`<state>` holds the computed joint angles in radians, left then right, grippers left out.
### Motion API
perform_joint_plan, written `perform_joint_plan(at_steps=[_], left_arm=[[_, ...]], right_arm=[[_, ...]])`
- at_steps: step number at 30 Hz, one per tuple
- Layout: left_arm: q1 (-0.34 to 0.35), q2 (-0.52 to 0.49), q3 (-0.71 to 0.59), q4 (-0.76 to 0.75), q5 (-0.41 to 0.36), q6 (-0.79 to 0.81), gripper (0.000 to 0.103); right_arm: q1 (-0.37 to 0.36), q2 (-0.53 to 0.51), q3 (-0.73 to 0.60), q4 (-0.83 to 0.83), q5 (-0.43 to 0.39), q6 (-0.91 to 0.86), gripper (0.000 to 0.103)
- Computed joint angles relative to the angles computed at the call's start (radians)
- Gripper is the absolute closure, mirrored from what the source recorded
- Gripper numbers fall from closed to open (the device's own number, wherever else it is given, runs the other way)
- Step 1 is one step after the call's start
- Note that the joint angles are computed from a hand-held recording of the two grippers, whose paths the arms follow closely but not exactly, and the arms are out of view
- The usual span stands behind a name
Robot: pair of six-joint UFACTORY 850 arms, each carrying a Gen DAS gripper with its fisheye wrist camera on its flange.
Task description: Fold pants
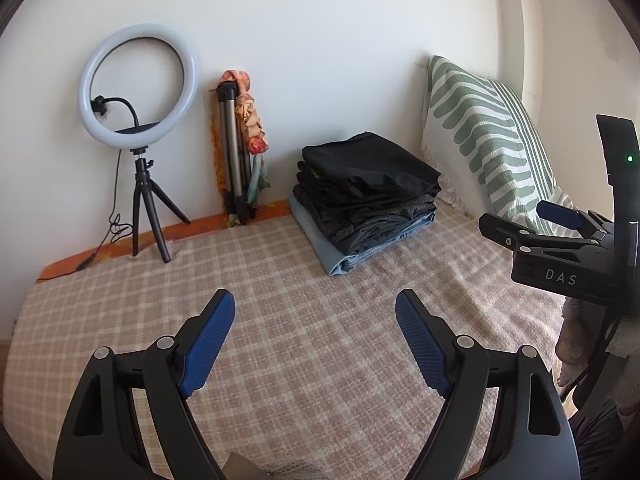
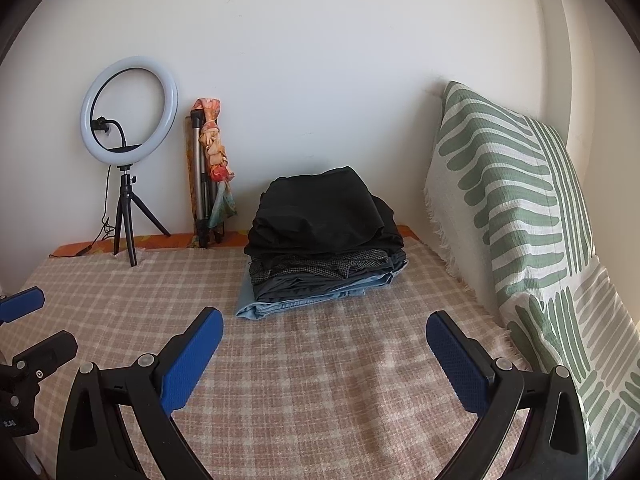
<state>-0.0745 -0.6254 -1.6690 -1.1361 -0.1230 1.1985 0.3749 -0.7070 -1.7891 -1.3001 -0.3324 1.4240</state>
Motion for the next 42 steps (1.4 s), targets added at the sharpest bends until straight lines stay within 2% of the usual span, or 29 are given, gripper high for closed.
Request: perform_joint_plan(at_steps=[25, 35, 42], left_arm=[[-0.002, 0.0, 0.002, -0.041, 0.003, 0.042, 0.02], [-0.005, 0.002, 0.009, -0.146, 0.018, 0.151, 0.02], [-0.006, 0.001, 0.008, -0.142, 0.014, 0.142, 0.02]], right_arm=[[0.001, 0.004, 0.005, 0.005, 0.002, -0.002, 0.0], [0.001, 0.003, 0.004, 0.01, 0.005, -0.006, 0.0], [0.0, 0.002, 0.002, 0.015, 0.008, -0.011, 0.0]])
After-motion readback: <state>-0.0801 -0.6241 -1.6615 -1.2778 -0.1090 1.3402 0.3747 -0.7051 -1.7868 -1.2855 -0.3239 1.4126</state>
